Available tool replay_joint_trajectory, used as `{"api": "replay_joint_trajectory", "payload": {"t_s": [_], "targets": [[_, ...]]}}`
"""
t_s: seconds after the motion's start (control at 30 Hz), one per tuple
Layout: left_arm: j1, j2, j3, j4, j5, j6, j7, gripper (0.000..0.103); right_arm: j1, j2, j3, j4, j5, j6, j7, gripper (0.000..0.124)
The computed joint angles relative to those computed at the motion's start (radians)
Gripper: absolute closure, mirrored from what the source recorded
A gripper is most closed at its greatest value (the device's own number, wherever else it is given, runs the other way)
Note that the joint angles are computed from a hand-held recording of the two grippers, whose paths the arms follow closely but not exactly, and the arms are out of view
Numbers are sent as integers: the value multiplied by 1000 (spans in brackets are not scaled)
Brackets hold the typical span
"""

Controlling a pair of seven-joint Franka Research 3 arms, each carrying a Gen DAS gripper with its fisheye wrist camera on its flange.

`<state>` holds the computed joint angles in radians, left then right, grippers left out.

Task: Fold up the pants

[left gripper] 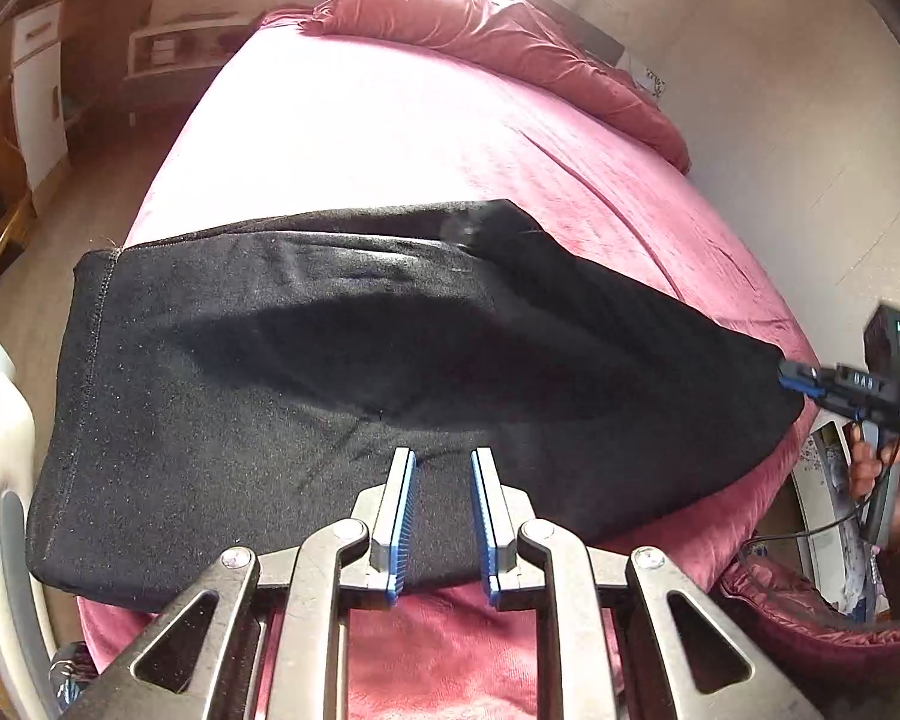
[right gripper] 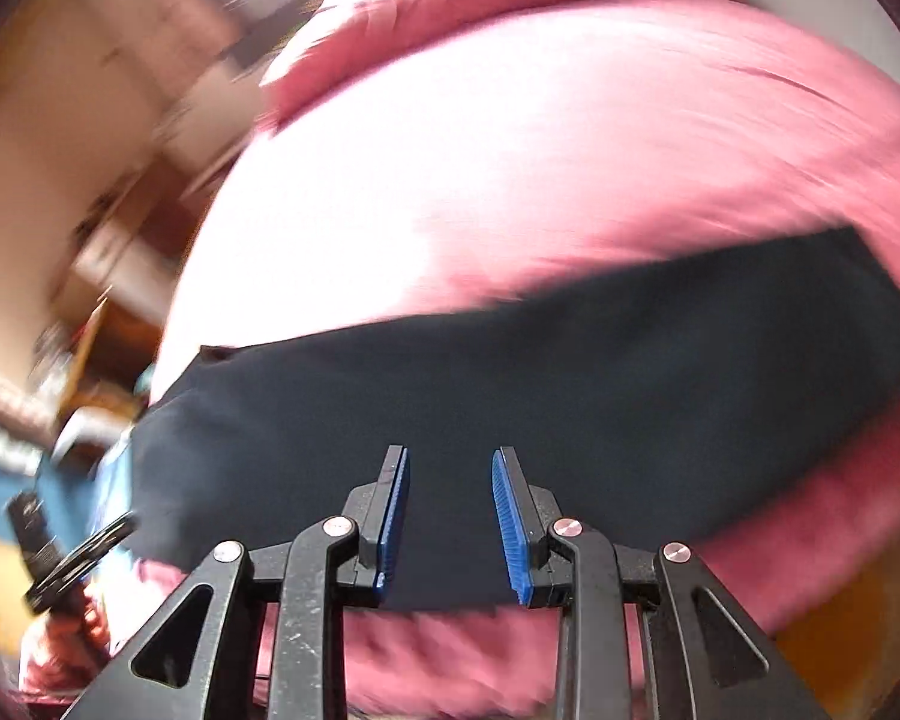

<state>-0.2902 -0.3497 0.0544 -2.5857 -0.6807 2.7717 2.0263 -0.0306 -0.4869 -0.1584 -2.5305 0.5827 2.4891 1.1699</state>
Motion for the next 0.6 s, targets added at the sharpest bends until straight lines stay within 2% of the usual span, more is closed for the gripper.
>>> {"api": "replay_joint_trajectory", "payload": {"t_s": [0.1,0.2,0.27,0.4,0.47,0.53,0.6], "targets": [[18,9,-27,-5,52,16,-35,84,124,147,-1,141,113,-51,-115,94],[11,9,-36,-13,81,30,-50,84,174,320,43,324,178,-113,-188,94],[14,13,-37,-13,115,36,-59,84,181,433,77,449,205,-170,-207,94],[10,44,-34,3,141,26,-85,84,163,634,139,683,179,-273,-143,94],[13,40,-30,-1,140,19,-83,84,140,718,157,786,160,-360,-124,88],[15,42,-29,1,138,12,-81,84,141,778,172,852,91,-388,-111,81],[10,48,-19,0,120,12,-57,84,125,825,183,895,46,-453,-138,80]]}}
